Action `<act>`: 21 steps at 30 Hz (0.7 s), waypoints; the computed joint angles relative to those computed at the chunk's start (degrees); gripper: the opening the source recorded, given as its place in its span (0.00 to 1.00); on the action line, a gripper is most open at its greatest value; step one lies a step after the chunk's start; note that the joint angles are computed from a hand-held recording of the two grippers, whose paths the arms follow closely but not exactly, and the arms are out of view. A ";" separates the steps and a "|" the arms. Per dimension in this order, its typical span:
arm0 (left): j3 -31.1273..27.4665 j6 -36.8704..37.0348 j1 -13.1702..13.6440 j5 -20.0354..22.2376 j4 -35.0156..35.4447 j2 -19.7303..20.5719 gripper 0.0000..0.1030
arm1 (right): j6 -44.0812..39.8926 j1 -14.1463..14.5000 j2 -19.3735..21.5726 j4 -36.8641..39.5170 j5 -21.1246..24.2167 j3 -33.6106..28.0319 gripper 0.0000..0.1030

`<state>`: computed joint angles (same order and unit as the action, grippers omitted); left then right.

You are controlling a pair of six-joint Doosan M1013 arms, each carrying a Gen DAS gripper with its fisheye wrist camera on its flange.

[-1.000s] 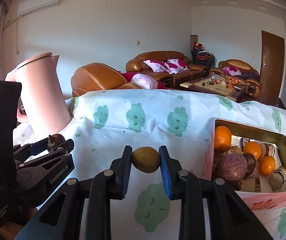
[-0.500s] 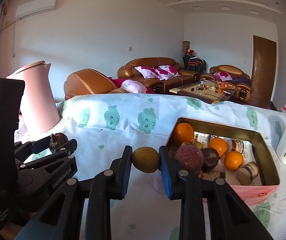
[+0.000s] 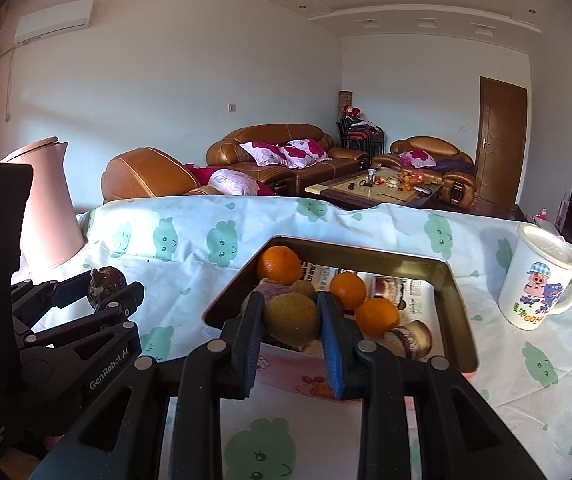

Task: Organize fruits
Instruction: 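Carry the mangosteen and kiwi into the tin tray and open both tools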

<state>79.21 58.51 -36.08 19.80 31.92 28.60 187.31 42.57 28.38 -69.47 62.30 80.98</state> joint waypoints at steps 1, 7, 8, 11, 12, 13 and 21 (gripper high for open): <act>0.14 0.10 -0.18 -0.51 -0.36 -0.07 0.45 | 0.17 -0.09 -0.23 -0.09 0.17 0.30 0.29; -0.04 4.27 -1.51 -2.68 -4.48 0.01 0.45 | 2.36 -0.77 -1.85 -0.76 0.99 2.70 0.29; -0.19 5.60 -1.75 -2.94 -5.82 0.09 0.45 | 2.42 -0.85 -2.01 -1.01 1.29 2.97 0.29; -0.76 6.77 -2.57 -3.18 -6.77 0.44 0.45 | 2.18 -0.95 -2.37 -2.29 2.68 3.67 0.29; -0.96 7.59 -2.79 -3.24 -7.70 0.56 0.45 | 2.07 -0.96 -2.46 -2.78 3.23 3.87 0.29; -1.20 8.72 -2.98 -3.24 -8.89 0.70 0.45 | 2.00 -1.00 -2.58 -3.22 3.69 4.09 0.29; -3.66 10.59 -4.54 -2.71 -10.59 2.31 0.45 | 4.71 -2.39 -4.24 -3.46 3.83 6.46 0.29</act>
<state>75.55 69.10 -40.62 17.08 21.33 30.91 192.02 40.17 24.14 -72.93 66.13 87.44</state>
